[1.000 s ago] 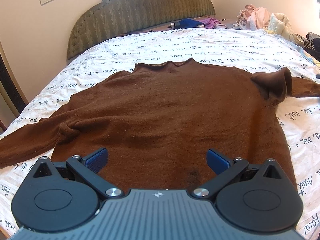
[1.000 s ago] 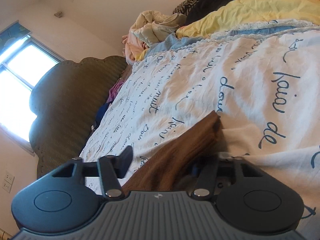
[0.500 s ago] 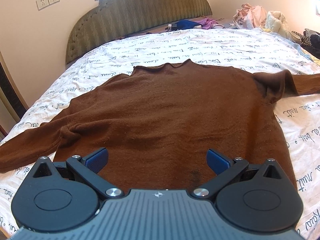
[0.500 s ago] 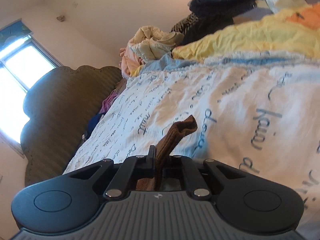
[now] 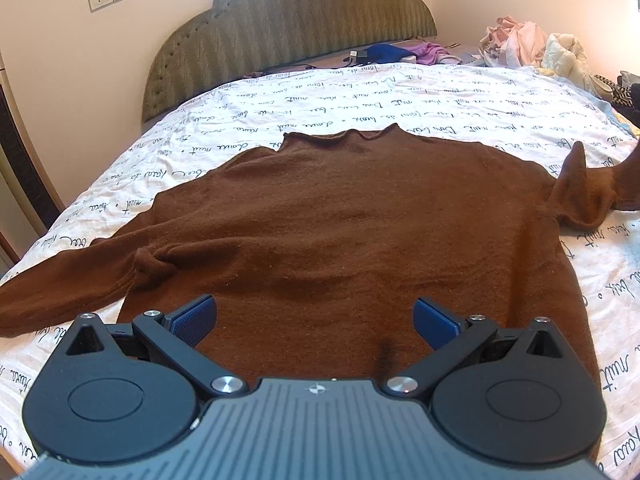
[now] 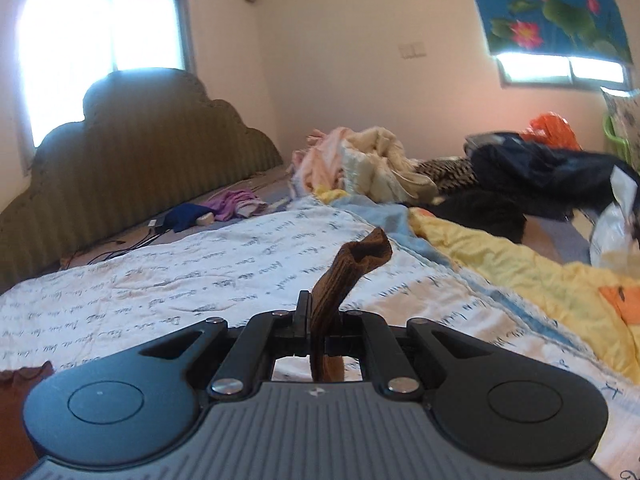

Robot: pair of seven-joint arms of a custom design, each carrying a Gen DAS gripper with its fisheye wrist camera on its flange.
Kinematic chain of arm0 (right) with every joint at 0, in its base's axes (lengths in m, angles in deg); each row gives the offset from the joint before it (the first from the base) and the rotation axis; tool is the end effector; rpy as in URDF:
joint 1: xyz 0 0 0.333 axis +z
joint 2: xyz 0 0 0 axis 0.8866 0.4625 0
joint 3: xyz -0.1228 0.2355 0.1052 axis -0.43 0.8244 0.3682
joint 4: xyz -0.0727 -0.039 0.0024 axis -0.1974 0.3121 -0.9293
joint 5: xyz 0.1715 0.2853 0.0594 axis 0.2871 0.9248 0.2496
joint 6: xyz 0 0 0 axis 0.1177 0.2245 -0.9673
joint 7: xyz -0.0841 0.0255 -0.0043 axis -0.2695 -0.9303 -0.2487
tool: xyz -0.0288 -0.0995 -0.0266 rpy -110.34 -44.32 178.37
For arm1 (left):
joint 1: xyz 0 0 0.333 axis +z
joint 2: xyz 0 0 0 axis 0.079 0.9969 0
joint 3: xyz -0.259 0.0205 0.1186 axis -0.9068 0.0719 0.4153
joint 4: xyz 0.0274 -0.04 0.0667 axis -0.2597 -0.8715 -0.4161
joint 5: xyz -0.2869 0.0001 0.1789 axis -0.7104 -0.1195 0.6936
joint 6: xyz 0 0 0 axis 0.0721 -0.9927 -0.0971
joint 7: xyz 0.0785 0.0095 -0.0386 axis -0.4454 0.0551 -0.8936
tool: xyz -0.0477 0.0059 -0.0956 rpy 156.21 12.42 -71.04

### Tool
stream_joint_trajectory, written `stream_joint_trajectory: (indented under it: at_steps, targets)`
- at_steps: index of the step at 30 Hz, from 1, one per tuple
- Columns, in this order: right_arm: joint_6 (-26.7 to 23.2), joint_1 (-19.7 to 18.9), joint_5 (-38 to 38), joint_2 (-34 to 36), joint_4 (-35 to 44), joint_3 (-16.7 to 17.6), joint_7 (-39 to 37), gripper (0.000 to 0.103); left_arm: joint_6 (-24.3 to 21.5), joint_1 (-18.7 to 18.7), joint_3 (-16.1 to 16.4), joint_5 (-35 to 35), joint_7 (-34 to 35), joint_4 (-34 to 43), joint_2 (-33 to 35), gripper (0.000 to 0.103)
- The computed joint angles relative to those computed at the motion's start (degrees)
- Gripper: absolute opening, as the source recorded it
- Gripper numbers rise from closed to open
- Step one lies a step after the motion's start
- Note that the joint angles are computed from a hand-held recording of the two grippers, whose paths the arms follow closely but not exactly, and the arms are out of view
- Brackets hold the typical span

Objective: Fold small clothes
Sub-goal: 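Carry the sleeve across the sweater body and open the right tool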

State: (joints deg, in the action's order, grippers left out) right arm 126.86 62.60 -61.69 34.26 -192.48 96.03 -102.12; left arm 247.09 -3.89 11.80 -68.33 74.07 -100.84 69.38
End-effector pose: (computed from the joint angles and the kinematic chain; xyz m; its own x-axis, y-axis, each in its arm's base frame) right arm 0.3593 0.0185 0.4885 -0.8255 -0.5397 -0.1648 -0.0406 0.3480 -0.9366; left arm 0.5149 -0.1685 0.4578 -0.6001 -0.7812 -0.1723 -0.4460 0.5055 -0.7386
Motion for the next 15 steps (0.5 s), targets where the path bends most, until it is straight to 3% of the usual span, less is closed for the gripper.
stream_joint_trajectory:
  at_steps: [3,7,15]
  targets:
    - [-1.3,1.6,-1.2,5.2,6.2,2.7,-4.8,0.005,-0.2,0.1,0.3,1.0,-1.4,0.2,0.2,0.103]
    - [-1.1,4.7,-3.6,13.1,15.1,3.7,-10.9,0.005,0.5,0.5,0.6,2.6,-3.0,0.2,0.4,0.103]
    - [7.3,10.3,-5.8,30.5,33.3,-0.2,-18.7,0.005,1.3,1.8,0.3,2.2,-3.1,0.4,0.5,0.103]
